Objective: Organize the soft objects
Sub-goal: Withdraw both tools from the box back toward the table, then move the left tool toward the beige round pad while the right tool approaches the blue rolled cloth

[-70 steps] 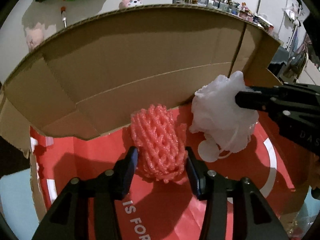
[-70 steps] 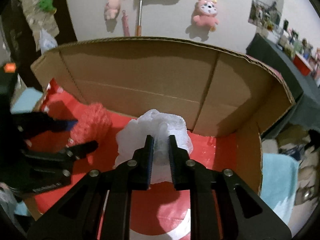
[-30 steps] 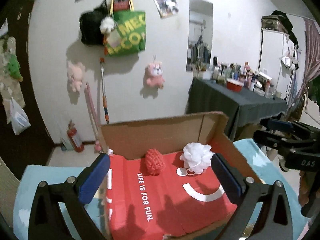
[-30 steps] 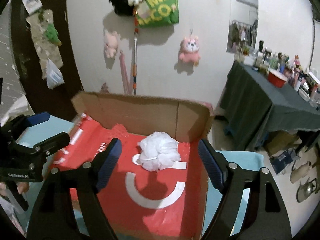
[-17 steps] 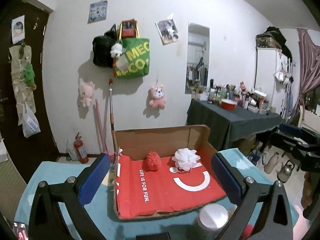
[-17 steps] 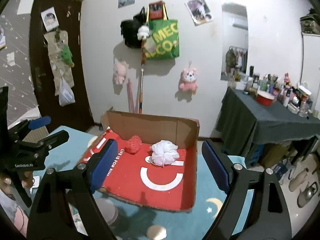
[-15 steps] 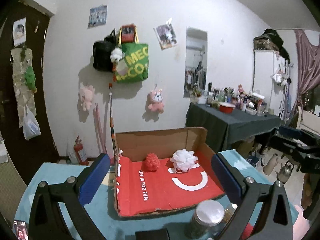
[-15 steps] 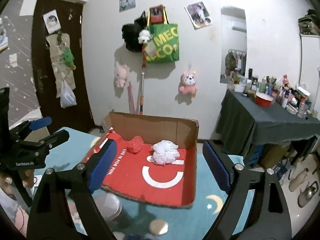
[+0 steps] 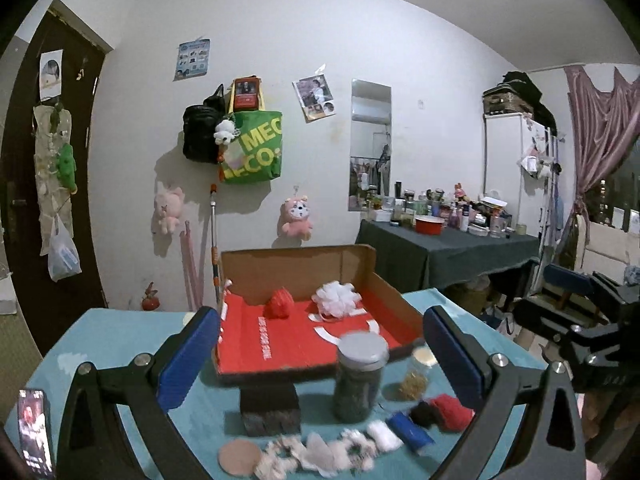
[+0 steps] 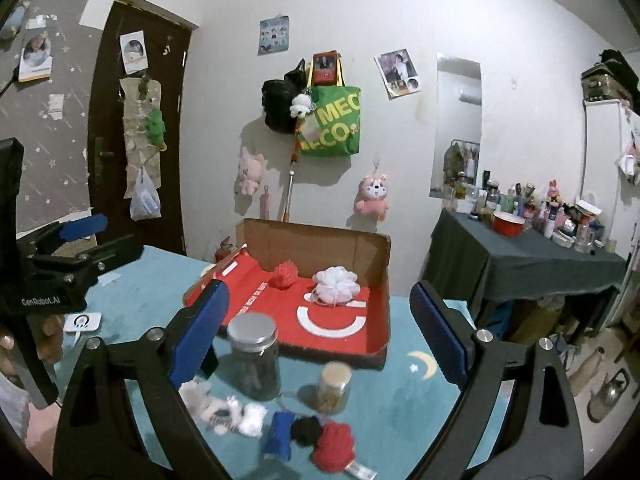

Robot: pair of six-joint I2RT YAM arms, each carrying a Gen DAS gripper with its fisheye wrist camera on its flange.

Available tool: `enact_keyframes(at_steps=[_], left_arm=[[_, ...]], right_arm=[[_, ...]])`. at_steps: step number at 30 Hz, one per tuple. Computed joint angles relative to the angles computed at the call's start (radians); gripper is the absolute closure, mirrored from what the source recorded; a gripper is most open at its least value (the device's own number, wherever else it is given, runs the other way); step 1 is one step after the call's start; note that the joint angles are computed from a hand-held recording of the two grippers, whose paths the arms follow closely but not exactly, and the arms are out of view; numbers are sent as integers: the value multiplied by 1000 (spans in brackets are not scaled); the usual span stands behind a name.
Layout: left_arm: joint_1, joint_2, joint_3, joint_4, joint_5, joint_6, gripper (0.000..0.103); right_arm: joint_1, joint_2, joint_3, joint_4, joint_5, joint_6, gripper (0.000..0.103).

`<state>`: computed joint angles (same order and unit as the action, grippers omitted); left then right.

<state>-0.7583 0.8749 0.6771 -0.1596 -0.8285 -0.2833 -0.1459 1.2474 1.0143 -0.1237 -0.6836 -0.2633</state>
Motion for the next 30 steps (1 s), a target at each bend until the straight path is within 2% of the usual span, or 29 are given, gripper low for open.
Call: enact_keyframes(at_steps=[2,6,11,16,23,30], left_arm=[[-63,-5,-34,0,-53,-36,0],[-134,11,-88,4,-122,-117,0],[-171,77,-149,9,-152,-231,0],[-141,173,-212,57,-99,-308,0],[-75,302,-277,168,18,-371,0],[-22,373,-292,194,85,-398,0]], right_arm=[[-24,-50,-76,30,-25,4,5],[-50,-149,-228,103,-24,-1,5],[-72,-197,-353,147,-28,3,5],[-71,-169,-441,220,20,-4,5],[-44,-40,-508,308,91,-26,5],[-19,78,-537,365,143,-28,5]])
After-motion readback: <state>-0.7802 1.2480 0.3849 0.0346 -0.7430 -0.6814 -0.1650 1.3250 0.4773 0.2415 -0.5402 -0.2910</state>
